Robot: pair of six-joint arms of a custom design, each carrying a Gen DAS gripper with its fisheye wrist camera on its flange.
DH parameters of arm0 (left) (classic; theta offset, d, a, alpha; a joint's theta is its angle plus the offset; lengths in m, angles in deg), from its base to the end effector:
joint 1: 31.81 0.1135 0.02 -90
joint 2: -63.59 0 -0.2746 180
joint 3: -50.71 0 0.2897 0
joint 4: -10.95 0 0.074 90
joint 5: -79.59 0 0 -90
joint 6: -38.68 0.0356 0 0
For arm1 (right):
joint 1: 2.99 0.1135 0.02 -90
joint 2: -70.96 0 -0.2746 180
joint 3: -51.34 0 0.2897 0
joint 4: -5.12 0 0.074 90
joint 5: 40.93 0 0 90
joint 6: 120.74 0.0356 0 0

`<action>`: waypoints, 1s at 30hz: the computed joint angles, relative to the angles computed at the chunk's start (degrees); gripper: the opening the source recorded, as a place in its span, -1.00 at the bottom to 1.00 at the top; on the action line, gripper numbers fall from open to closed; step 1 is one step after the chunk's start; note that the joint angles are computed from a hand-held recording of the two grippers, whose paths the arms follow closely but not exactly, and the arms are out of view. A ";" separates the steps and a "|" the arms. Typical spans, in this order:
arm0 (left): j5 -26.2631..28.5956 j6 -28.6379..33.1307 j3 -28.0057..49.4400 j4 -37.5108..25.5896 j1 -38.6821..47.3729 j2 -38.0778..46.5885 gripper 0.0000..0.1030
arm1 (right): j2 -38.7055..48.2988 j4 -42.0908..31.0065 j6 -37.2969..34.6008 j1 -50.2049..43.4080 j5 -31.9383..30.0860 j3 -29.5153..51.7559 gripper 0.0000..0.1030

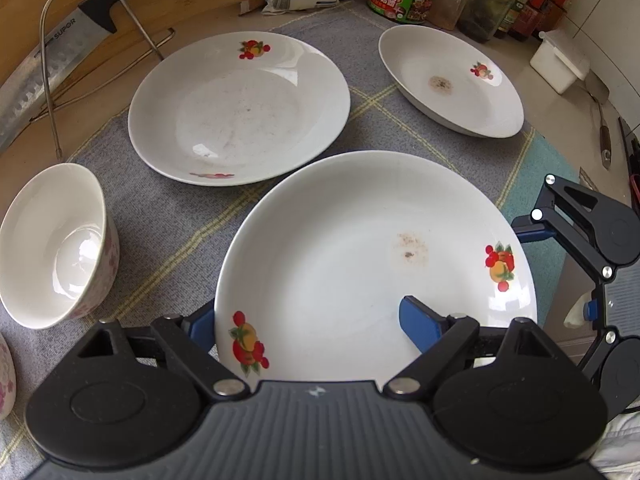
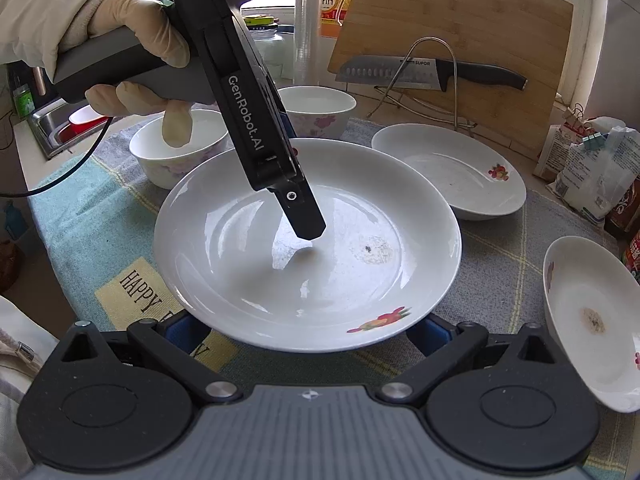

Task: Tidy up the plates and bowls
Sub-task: 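Lift and carry the large flower plate with both grippers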

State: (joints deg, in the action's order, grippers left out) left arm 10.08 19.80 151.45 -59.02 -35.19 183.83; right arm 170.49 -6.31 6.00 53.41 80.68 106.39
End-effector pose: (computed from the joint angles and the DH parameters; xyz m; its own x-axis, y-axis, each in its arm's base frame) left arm 0.4309 -0.0379 0.1467 -0.2677 0.9037 -0.3342 0.9634 0.2467 -0.1045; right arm 0.1985 0.2651 0.0949 -0.6943 -0.1245 -0.7088 -0.1640 0.9864 -0.0126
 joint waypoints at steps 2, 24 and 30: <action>0.17 -0.91 -0.92 0.52 -0.51 -0.80 0.75 | -1.84 0.24 -0.90 -0.43 -0.62 -1.66 1.00; 0.27 -9.89 -8.86 6.68 -9.62 -7.09 0.75 | -18.48 -1.83 -5.10 -4.08 -1.87 -14.40 1.00; -0.12 -11.52 -8.89 7.91 -12.31 -6.84 0.75 | -21.84 -2.28 -5.57 -5.40 -1.92 -16.99 1.00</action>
